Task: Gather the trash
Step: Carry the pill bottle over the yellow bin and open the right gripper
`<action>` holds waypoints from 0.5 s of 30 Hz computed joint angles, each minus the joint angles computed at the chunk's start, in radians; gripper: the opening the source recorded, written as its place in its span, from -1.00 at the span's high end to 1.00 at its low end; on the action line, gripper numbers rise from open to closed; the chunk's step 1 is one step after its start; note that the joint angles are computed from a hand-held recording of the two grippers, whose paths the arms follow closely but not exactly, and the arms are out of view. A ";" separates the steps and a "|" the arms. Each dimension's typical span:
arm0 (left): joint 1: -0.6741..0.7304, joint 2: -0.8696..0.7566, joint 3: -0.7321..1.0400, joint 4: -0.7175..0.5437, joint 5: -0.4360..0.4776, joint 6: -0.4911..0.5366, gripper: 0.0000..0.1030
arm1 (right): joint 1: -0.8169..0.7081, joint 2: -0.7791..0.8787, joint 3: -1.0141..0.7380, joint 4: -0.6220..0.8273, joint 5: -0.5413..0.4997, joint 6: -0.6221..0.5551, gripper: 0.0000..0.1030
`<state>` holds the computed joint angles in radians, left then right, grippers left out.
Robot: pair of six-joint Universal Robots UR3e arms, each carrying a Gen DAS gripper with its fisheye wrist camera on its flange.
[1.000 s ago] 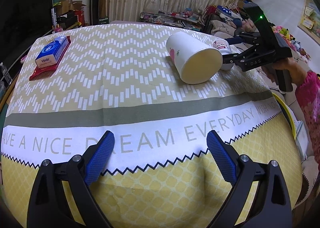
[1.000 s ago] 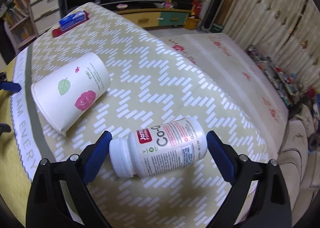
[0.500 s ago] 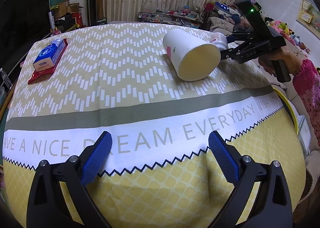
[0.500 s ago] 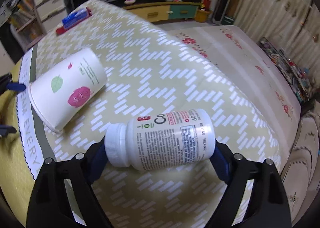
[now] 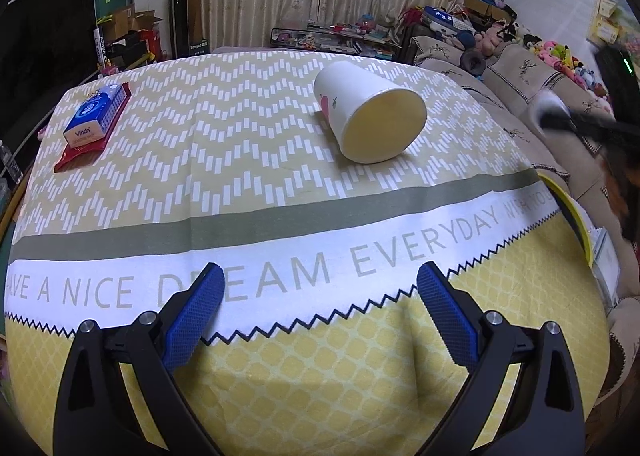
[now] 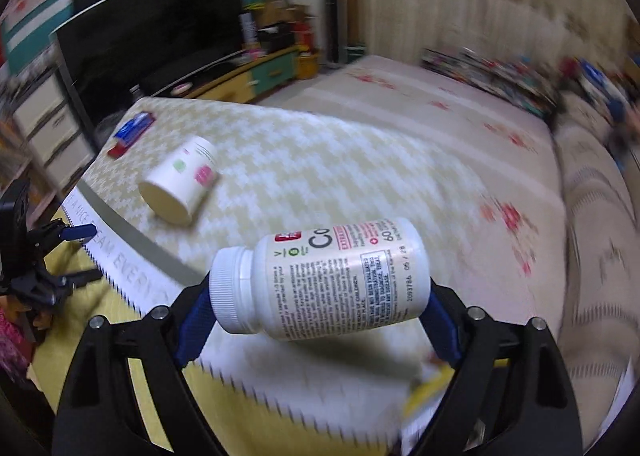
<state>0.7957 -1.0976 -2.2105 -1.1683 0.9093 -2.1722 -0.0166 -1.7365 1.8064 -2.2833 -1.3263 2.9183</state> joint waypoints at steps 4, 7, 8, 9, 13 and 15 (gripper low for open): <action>0.020 0.014 0.006 -0.038 -0.020 0.015 -0.85 | -0.170 -0.296 0.238 0.076 -0.026 0.001 -0.62; 0.034 0.022 0.012 -0.049 -0.033 0.012 -0.85 | -0.378 -0.513 0.377 0.206 0.008 -0.061 -0.62; 0.041 0.034 0.011 -0.056 -0.037 0.013 -0.85 | -0.423 -0.569 0.421 0.225 -0.018 -0.076 -0.62; 0.045 0.042 0.014 -0.067 -0.039 0.015 -0.85 | -0.478 -0.622 0.456 0.262 -0.015 -0.102 -0.62; 0.035 0.082 0.037 -0.120 -0.028 0.004 -0.85 | -0.604 -0.727 0.555 0.321 -0.023 -0.159 -0.62; 0.020 0.101 0.051 -0.149 -0.021 0.013 -0.85 | -0.682 -0.770 0.590 0.355 0.000 -0.202 -0.62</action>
